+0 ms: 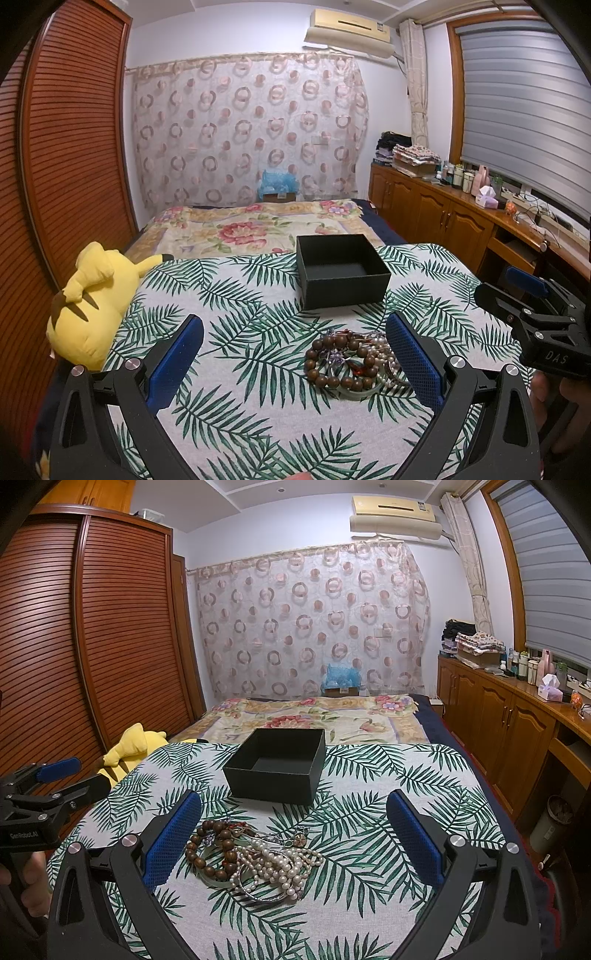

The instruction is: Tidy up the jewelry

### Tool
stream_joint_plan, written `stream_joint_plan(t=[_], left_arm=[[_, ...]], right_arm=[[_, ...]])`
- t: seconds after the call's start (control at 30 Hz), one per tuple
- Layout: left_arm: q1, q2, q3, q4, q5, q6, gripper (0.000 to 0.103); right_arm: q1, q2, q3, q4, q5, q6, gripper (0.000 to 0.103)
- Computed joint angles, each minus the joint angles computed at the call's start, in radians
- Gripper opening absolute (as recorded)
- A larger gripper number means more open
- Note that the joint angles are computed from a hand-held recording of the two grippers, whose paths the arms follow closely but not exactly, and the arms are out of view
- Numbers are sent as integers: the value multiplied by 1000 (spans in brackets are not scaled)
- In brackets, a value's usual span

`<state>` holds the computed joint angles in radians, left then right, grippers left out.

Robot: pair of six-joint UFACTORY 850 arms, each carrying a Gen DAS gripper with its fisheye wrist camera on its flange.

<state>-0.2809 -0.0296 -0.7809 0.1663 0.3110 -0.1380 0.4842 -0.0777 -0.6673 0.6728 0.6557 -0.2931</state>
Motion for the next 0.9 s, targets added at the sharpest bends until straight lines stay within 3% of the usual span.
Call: stream_joint_plan(t=[0.9], left_arm=[[1,-2,-3,12,-7,-11,95]], right_arm=[[1,-4,-1,-1,0,0,100]])
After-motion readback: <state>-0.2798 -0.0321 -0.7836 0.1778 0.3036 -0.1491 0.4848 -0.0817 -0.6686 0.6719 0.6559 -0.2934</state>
